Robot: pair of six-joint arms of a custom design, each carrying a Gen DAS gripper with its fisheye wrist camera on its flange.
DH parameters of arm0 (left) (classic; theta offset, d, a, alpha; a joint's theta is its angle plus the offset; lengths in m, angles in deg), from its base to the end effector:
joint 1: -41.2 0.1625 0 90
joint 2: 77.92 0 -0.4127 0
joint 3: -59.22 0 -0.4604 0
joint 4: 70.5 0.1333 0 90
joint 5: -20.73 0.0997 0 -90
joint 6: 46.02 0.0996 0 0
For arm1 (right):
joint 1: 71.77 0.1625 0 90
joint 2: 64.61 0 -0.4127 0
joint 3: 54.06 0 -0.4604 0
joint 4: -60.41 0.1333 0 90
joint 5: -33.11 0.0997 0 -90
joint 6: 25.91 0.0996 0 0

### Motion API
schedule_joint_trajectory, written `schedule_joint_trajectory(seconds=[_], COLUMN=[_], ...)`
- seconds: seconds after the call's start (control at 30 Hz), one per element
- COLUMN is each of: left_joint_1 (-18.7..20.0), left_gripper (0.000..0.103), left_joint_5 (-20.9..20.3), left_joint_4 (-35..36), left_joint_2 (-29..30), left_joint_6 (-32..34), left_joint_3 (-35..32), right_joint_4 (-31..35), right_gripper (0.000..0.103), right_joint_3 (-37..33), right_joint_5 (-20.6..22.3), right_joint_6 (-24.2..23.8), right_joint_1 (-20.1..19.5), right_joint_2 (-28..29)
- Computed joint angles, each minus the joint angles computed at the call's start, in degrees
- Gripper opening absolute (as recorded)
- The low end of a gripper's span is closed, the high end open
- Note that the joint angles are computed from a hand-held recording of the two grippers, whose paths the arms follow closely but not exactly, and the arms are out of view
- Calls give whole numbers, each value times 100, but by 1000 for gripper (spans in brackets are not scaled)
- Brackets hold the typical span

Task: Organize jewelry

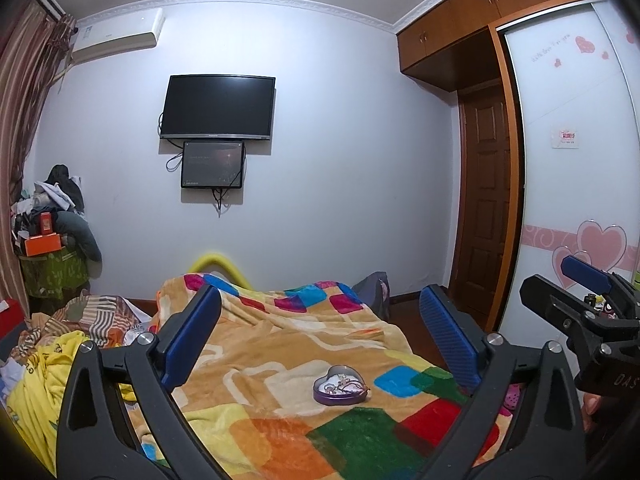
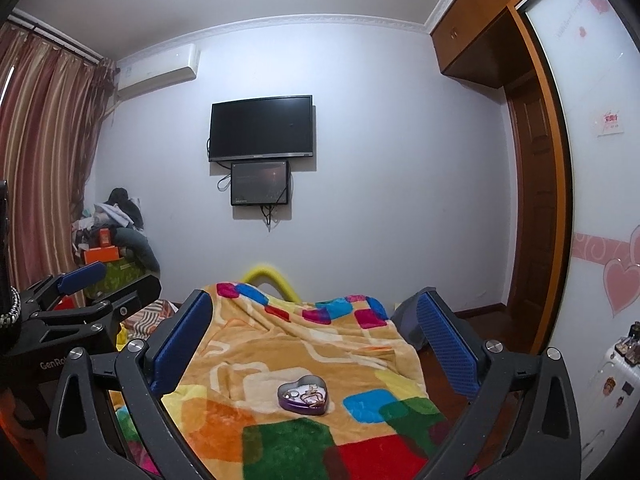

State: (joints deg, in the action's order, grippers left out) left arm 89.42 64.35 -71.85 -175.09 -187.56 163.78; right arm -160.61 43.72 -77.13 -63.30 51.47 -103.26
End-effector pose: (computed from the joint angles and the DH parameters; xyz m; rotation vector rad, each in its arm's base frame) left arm -0.1552 -0.4820 0.4064 0.6423 1.8610 -1.6750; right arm 0.4545 -0.5132 0.0908 1.0740 -2.0249 1.6324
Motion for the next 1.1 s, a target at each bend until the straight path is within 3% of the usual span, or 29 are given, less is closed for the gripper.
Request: schedule_joint_trajectory(seconds=[1.1], left_joint_1=[96], left_gripper=[103], left_joint_5=[-4], left_joint_4=[-3], left_joint_2=[142], left_joint_6=[-67], left_joint_3=[-81], right_joint_4=[191], right_gripper=[101], right_joint_3=[55], right_joint_5=[-183], right_joint_6=[155], right_joint_1=[3], right_joint_2=[-107])
